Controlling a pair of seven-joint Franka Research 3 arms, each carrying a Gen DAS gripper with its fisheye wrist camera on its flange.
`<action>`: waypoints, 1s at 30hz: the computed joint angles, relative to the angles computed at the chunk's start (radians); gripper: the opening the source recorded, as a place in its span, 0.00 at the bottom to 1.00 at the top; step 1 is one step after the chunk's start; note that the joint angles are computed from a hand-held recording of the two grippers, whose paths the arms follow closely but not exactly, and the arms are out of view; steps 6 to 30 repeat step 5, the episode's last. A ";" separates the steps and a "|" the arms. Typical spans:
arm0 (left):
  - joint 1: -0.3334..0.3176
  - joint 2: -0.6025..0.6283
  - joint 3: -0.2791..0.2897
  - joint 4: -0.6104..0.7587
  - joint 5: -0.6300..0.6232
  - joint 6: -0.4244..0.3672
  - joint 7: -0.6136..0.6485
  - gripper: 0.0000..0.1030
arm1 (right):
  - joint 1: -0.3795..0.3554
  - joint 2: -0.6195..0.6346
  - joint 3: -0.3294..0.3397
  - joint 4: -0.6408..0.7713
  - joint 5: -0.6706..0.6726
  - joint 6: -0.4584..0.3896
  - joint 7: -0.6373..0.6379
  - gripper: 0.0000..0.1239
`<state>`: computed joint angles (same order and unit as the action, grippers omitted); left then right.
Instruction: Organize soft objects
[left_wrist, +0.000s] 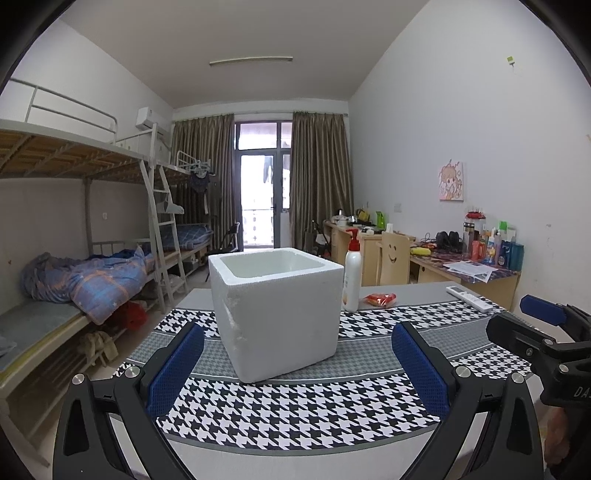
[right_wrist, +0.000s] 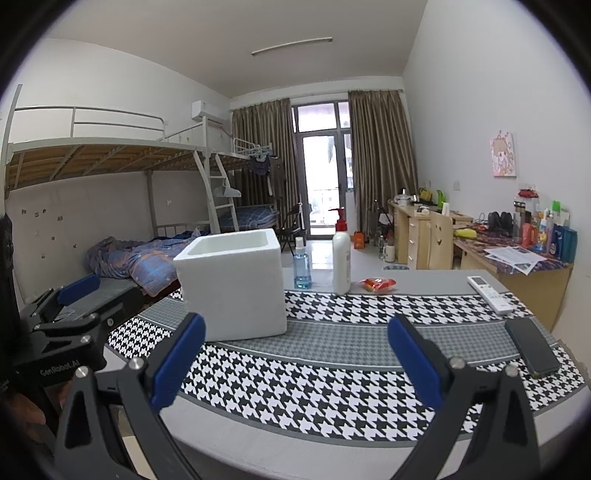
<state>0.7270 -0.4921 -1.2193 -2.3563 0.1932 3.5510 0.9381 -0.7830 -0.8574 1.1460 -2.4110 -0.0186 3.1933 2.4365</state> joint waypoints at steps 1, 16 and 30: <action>0.001 0.001 -0.002 0.001 0.000 0.000 0.001 0.99 | 0.001 -0.001 -0.001 -0.002 0.000 0.001 0.000 0.81; 0.003 -0.011 -0.003 -0.008 -0.010 0.012 -0.003 0.99 | 0.003 0.001 -0.002 -0.005 -0.001 0.005 0.000 0.81; 0.003 -0.011 -0.003 -0.008 -0.010 0.012 -0.003 0.99 | 0.003 0.001 -0.002 -0.005 -0.001 0.005 0.000 0.81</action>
